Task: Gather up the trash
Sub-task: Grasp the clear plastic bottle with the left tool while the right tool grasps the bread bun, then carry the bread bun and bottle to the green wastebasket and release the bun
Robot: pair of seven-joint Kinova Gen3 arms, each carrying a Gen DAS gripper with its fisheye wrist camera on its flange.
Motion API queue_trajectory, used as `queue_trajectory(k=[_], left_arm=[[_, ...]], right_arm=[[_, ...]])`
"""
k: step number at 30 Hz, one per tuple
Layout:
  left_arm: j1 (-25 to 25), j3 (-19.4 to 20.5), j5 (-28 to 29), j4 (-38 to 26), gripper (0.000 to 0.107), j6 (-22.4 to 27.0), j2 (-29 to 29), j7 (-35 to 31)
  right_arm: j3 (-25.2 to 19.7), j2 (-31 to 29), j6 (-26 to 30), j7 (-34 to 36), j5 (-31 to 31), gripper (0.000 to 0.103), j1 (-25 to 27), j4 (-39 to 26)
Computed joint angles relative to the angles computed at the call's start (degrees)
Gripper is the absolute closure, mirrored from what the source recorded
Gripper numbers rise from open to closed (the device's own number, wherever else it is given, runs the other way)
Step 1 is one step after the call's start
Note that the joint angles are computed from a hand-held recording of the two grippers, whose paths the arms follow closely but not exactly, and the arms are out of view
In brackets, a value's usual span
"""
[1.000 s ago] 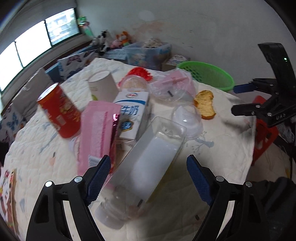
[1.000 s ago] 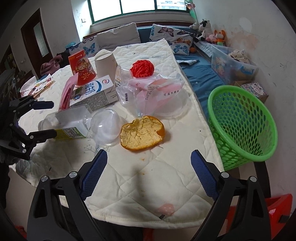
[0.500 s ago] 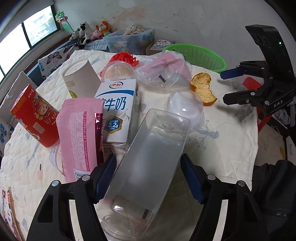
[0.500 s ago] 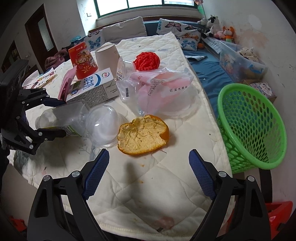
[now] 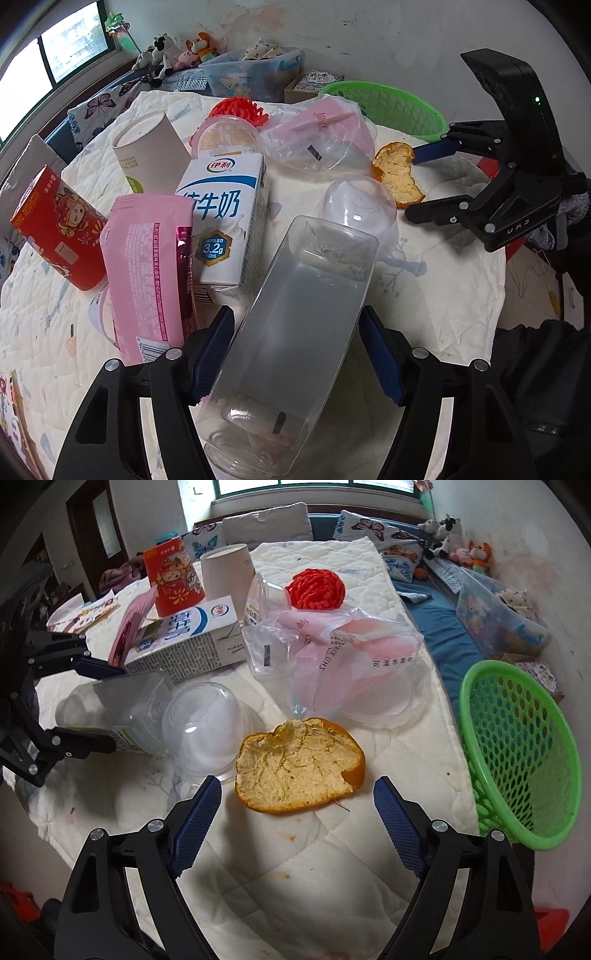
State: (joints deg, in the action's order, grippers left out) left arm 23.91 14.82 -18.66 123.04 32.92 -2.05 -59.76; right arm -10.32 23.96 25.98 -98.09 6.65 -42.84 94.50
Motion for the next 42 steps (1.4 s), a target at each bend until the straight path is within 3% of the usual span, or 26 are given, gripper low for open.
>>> queue_trajectory(k=[3,6,11,18,25,32,42], left_arm=[[-0.15,-0.29,0.57,-0.04,0.038,-0.36,0.26,-1.34],[-0.33,-0.62,1.18,-0.2,0.034,-0.65,0.93,-2.33],[-0.37,-1.56,3.52,-0.55,0.037,-1.43,2.66,-4.29],[1.97,-0.66,-2.18,-0.2,0.042,-1.0,2.38,4.97],[4.57,1.85,-6.69,-0.71,0.046,2.62,0.49,15.89],[3.53,3.25,-4.22,-1.04,0.047,3.1,-1.38,18.8],[3.62,3.25,-0.15,-5.03,0.049,4.81,-1.16,17.63]], right_arm=[[0.86,0.73,0.26,-0.39,1.03,0.019,-1.03,-0.65],[1.26,1.49,0.12,-0.35,1.84,0.025,-1.43,-1.02],[1.73,1.43,-0.4,-0.53,2.79,0.037,-1.7,-0.87],[-0.35,0.51,-1.32,1.82,0.47,0.049,0.86,0.33],[-1.34,-1.54,-3.21,2.68,-2.15,0.059,2.27,2.84],[-2.74,-3.78,-5.17,3.47,-5.05,0.063,4.15,5.73],[-6.05,-8.17,-8.98,7.55,-11.77,0.063,10.37,10.15]])
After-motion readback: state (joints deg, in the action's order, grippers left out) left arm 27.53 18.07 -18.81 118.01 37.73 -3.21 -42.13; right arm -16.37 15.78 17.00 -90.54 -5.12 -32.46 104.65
